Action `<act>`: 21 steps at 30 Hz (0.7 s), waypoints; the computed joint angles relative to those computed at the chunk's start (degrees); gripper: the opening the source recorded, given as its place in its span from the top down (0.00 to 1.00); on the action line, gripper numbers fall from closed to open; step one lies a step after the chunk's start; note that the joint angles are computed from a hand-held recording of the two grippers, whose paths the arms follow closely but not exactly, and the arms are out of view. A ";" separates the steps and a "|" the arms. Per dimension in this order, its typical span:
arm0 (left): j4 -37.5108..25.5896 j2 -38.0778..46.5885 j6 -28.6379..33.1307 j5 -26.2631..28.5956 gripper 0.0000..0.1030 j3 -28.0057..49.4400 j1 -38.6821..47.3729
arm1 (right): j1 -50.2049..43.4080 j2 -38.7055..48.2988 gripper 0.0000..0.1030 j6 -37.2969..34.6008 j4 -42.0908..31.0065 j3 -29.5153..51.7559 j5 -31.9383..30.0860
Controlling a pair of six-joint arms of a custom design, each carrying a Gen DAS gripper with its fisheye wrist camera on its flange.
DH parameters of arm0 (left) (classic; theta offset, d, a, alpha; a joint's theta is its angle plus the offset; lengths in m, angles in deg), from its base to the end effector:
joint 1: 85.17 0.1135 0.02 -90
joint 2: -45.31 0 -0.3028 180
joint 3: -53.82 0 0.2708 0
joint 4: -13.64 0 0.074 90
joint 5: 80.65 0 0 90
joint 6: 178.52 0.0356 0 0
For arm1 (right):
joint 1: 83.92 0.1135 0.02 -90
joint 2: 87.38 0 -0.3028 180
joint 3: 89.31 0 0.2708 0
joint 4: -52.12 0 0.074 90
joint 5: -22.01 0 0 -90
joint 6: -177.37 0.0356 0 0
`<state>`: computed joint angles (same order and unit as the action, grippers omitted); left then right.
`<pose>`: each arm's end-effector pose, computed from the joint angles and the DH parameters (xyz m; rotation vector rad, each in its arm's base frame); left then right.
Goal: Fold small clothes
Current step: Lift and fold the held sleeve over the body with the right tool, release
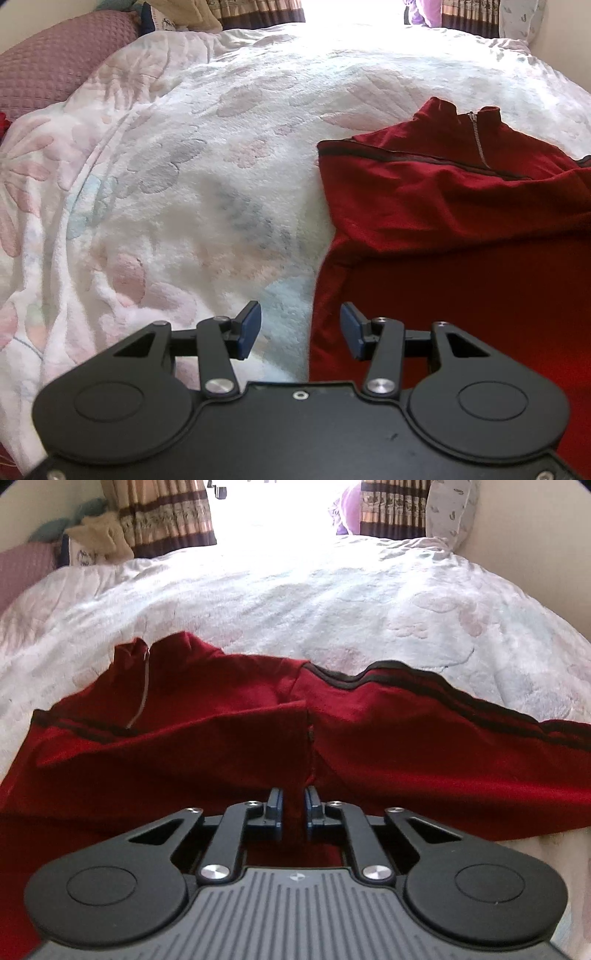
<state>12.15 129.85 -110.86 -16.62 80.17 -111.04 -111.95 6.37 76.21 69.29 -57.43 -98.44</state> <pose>0.1755 -0.0678 0.0933 -0.0782 2.4741 0.2466 0.2220 -0.0977 0.1032 0.0763 2.2334 0.2586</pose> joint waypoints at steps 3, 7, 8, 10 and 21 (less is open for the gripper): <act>-1.25 -1.51 0.00 -0.19 0.52 0.02 0.17 | -0.82 -1.77 0.92 2.20 2.71 -0.89 0.82; -2.00 -0.54 -0.58 -0.57 0.52 0.81 0.04 | -2.87 -5.93 0.92 2.27 -6.49 1.96 2.12; -1.87 0.03 -0.76 -0.66 0.52 0.97 -0.19 | -2.91 -4.89 0.91 1.29 -9.76 3.56 2.82; -2.35 0.99 -1.02 -0.62 0.52 1.42 -0.77 | -2.70 -0.08 0.84 -0.65 -13.44 6.25 3.25; -1.08 4.13 0.44 0.17 0.52 1.77 -0.50 | -3.58 -3.55 0.32 -1.14 -13.90 5.62 5.54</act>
<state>11.07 133.98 -110.41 -16.45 81.95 -111.54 -115.53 2.82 75.07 55.39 -51.81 -92.91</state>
